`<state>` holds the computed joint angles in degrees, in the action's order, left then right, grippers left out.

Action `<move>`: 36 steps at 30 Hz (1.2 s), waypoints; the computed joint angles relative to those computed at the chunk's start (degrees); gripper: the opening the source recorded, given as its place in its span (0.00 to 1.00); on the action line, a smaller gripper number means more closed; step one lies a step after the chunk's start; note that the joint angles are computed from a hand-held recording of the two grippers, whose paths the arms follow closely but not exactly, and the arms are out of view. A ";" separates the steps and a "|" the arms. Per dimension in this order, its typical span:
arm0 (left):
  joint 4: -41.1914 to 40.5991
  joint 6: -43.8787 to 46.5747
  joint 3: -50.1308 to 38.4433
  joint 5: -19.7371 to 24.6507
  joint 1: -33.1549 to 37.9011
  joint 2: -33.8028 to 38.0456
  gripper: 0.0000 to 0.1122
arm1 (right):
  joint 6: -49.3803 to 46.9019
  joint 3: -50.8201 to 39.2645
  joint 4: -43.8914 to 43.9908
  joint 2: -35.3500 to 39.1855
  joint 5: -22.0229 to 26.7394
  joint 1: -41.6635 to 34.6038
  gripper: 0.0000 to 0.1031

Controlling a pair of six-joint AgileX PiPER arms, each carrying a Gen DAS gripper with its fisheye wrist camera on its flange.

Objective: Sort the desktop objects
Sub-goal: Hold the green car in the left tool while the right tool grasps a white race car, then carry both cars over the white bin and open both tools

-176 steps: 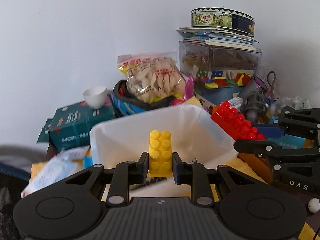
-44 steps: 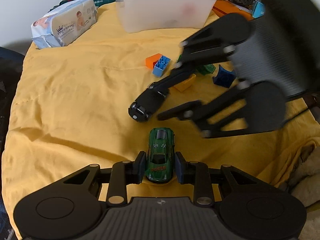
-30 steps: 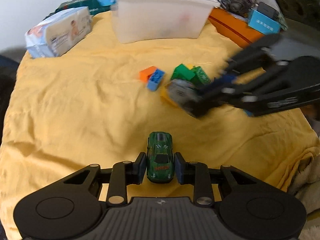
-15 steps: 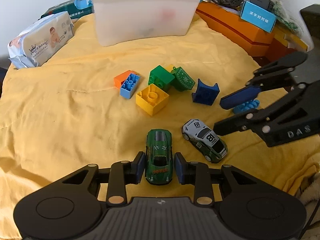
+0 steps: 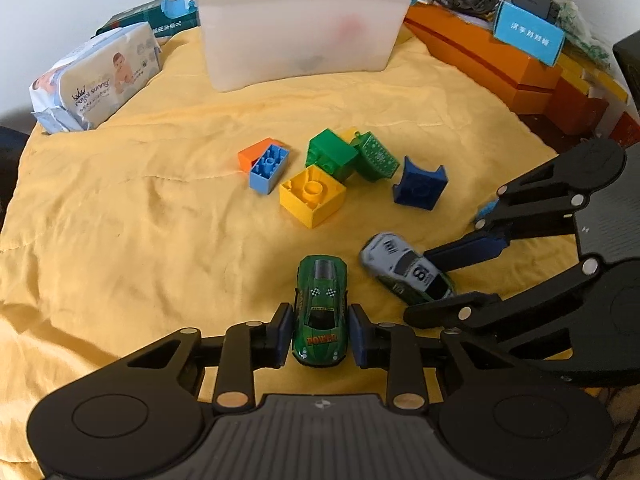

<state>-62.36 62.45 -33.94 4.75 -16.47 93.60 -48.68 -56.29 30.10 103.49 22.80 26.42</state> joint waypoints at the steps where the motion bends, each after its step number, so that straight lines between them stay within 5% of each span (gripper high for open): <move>1: -3.50 3.51 -0.05 1.23 0.74 -0.21 0.29 | -0.25 0.42 0.03 -0.37 -0.27 0.11 0.32; 12: 14.82 -11.85 -7.88 3.75 1.87 -2.63 0.29 | -6.39 1.88 6.70 -9.47 -2.33 -7.36 0.32; 26: 53.35 -45.96 -42.51 6.31 0.82 11.45 0.29 | -5.37 -22.45 5.78 2.13 -6.49 -11.51 0.32; 36: 65.48 -59.64 -72.94 18.00 0.66 33.73 0.29 | 24.85 -50.05 -20.90 21.17 -3.24 -10.32 0.33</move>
